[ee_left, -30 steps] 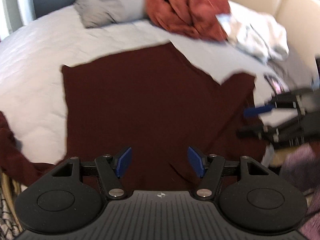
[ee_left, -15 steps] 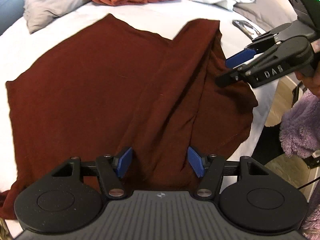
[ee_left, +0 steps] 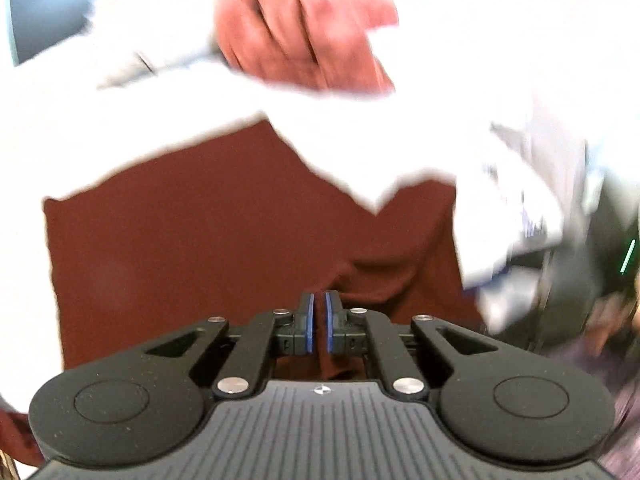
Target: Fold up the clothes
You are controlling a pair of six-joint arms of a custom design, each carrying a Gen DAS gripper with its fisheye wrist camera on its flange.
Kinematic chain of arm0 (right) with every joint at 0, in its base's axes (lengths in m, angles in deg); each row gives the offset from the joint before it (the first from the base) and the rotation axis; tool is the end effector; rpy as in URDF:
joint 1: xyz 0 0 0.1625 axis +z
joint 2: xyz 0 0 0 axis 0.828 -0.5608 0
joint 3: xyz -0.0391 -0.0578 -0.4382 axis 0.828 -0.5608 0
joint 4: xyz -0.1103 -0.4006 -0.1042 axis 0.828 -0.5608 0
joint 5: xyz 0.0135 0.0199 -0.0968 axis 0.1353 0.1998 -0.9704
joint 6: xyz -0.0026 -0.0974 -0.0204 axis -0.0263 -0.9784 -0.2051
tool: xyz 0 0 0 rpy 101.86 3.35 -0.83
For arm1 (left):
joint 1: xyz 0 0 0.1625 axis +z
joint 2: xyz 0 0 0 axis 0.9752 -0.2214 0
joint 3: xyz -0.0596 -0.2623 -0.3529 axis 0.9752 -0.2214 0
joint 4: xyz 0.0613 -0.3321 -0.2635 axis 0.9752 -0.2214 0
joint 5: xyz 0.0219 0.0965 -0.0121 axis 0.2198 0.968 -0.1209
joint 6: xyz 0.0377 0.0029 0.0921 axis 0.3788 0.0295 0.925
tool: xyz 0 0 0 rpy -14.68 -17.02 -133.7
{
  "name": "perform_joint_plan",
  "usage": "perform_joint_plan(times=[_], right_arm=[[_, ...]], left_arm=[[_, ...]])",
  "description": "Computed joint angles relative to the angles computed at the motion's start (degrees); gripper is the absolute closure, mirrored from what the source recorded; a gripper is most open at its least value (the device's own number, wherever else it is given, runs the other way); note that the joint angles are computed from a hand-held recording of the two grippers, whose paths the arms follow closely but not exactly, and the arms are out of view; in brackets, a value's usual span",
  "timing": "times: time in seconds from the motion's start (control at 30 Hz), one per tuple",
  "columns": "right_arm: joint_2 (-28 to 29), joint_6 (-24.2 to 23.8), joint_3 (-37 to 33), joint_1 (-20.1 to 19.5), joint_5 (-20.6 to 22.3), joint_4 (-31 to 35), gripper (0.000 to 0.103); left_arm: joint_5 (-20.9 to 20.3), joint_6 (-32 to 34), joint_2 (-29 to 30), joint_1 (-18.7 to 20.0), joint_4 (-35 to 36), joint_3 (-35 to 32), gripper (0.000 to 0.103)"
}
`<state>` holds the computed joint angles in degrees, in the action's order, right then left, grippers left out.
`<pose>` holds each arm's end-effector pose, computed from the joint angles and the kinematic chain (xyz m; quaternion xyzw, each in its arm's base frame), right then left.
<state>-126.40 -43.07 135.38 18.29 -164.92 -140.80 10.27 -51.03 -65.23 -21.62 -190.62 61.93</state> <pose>-0.1218 -0.8141 0.2767 0.2807 -0.9190 0.1147 0.2520 -0.3452 -0.8319 -0.0301 0.2898 0.9023 -0.2324 0.2188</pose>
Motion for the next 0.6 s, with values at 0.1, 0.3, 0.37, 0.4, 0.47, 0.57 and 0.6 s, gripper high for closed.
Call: perform_joint_plan(times=[0.1, 0.3, 0.37, 0.4, 0.47, 0.57, 0.6], right_arm=[[0.04, 0.29, -0.04, -0.02, -0.13, 0.13, 0.033], [0.05, 0.6, 0.28, 0.07, -1.21, -0.37, 0.033], [0.14, 1.37, 0.09, 0.14, -1.59, -0.2, 0.033], [0.19, 1.7, 0.0, 0.18, -1.84, -0.13, 0.033], [0.33, 2.43, -0.2, 0.33, -2.77, -0.16, 0.032], [0.48, 4.11, -0.96, 0.25, -2.99, 1.09, 0.032], [0.45, 4.48, -1.03, 0.18, -2.8, 1.34, 0.032]], left_arm=[[0.16, 0.63, -2.32, -0.38, -12.14, 2.46, 0.1], [5.3, 0.55, -5.6, -0.41, -24.96, 5.28, 0.101], [7.7, -0.32, -6.51, -0.05, -26.6, 6.08, 0.103], [8.9, -0.75, -6.92, 0.15, -27.25, 6.42, 0.103], [11.4, -1.04, -7.62, 0.42, -28.18, 7.15, 0.103], [15.16, -3.69, -8.54, 0.85, -25.67, 7.76, 0.103], [16.12, -5.14, -8.8, 1.1, -24.06, 7.84, 0.103]])
